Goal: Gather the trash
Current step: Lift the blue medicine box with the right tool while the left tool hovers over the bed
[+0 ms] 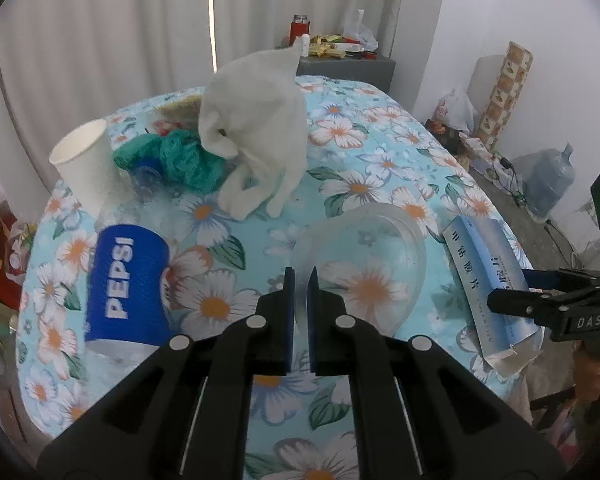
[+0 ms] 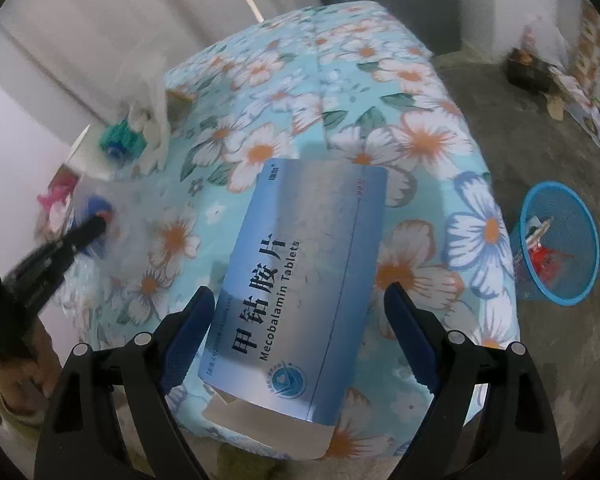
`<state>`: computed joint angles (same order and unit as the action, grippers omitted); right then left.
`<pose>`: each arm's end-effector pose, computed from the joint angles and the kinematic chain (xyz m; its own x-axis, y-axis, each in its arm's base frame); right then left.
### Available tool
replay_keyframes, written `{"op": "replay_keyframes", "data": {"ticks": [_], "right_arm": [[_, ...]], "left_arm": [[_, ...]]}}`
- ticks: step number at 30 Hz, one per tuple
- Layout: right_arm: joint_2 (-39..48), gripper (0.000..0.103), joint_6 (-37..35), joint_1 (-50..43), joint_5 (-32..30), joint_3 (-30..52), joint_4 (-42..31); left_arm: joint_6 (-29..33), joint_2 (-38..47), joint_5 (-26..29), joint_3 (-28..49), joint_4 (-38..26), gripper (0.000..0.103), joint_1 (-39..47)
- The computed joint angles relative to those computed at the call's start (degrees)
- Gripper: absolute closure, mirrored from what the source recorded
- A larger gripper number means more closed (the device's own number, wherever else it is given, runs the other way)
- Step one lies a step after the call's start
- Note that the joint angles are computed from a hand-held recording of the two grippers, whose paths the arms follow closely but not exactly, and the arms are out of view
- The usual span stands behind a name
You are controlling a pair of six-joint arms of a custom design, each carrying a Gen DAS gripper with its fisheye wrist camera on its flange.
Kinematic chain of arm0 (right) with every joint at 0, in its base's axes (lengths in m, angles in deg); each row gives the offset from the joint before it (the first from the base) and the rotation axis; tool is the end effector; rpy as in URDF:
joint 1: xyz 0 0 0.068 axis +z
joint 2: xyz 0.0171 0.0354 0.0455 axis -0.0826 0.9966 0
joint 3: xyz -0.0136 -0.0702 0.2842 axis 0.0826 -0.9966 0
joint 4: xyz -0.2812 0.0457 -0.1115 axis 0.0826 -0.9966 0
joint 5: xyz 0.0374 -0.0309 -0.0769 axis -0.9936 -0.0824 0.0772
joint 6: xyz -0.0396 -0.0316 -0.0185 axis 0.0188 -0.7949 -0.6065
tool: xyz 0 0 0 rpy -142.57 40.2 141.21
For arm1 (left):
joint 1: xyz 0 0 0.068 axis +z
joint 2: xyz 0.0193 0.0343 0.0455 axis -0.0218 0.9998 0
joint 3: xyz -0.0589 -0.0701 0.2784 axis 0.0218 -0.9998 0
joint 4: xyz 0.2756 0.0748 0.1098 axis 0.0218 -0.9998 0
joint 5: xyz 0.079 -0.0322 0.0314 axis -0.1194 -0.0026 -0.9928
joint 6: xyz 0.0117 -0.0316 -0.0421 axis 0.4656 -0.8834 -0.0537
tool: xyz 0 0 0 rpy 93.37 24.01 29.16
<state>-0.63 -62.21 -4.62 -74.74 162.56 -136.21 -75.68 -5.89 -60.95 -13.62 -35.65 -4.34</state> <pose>0.3354 0.0141 0.3255 -0.9167 -0.0401 -0.3975 -0.1848 0.9247 0.3329 0.2904 -0.0173 0.3716 -0.7711 -0.0211 -0.6364 0.0317 0.9969 -0.0715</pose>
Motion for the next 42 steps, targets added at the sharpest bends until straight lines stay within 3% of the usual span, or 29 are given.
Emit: {"op": "replay_keyframes", "data": {"ticks": [10,22,27,34,42], "right_arm": [[-4.9,0.014,8.1,0.2,3.4,-3.9,4.7],[-6.5,0.013,10.0,7.9,15.9,-6.5,7.7],[-6.6,0.014,9.9,7.1,15.1,-6.8,7.9],[-6.2,0.029,10.6,5.3,10.7,-6.6,7.2],[-6.9,0.031,11.1,4.5,9.1,-7.1,7.8]], "left_arm": [[-0.9,1.7,-1.3,0.1,1.5,0.099,-3.0],[-1.2,2.2,-1.6,0.5,2.0,0.099,-3.3],[-1.2,2.5,-1.9,0.8,2.2,0.099,-3.5],[-1.1,2.4,-2.4,0.8,2.2,0.099,-3.8],[-0.8,2.6,-3.3,1.3,2.5,0.099,-3.8]]}}
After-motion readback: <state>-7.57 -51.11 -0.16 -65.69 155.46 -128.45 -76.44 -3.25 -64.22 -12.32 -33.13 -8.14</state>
